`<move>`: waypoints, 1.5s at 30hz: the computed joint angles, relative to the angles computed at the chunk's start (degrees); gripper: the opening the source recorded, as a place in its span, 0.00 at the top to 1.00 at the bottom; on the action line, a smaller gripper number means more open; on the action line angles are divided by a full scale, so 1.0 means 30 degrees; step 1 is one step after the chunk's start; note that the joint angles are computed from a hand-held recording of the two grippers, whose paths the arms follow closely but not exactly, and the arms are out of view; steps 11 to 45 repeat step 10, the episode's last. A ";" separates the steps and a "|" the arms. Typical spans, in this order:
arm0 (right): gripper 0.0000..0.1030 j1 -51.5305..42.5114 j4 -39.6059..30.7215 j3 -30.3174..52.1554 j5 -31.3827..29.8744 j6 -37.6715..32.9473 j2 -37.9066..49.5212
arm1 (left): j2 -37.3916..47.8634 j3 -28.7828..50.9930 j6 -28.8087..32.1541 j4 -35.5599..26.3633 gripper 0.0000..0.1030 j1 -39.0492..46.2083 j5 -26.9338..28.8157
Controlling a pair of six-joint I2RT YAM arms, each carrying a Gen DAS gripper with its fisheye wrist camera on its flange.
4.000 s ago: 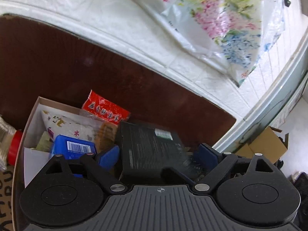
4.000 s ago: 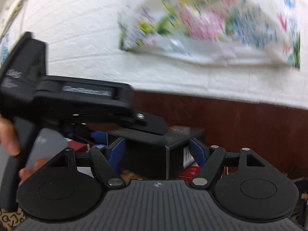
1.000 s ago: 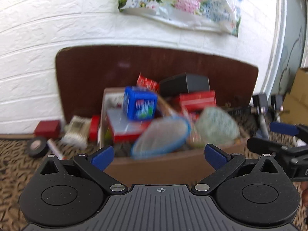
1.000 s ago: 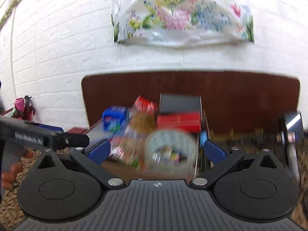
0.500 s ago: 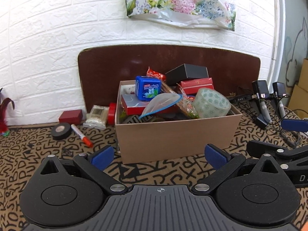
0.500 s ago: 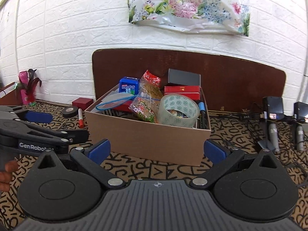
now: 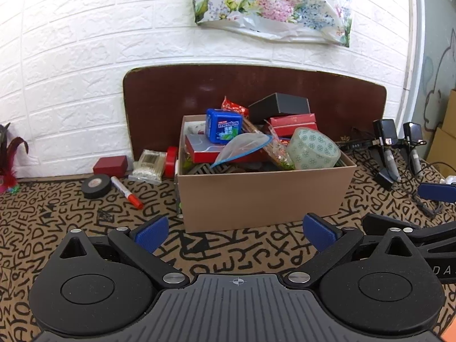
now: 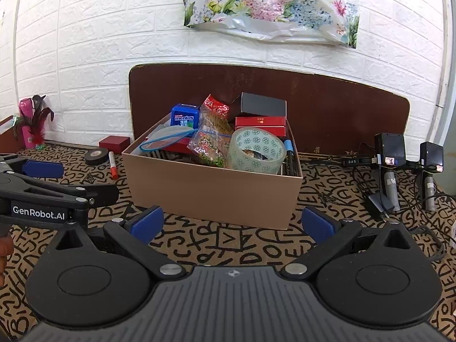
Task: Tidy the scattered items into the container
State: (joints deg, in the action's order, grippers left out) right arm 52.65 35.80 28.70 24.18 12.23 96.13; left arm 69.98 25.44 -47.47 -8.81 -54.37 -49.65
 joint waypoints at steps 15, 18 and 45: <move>0.01 0.0116 -0.0265 0.0565 -0.0115 0.0034 0.0646 | -0.0410 -0.0842 0.0088 0.0794 0.00 0.0286 -0.0028; 0.01 0.0116 -0.0265 0.0565 -0.0115 0.0034 0.0646 | -0.0410 -0.0842 0.0088 0.0794 0.00 0.0286 -0.0028; 0.01 0.0116 -0.0265 0.0565 -0.0115 0.0034 0.0646 | -0.0410 -0.0842 0.0088 0.0794 0.00 0.0286 -0.0028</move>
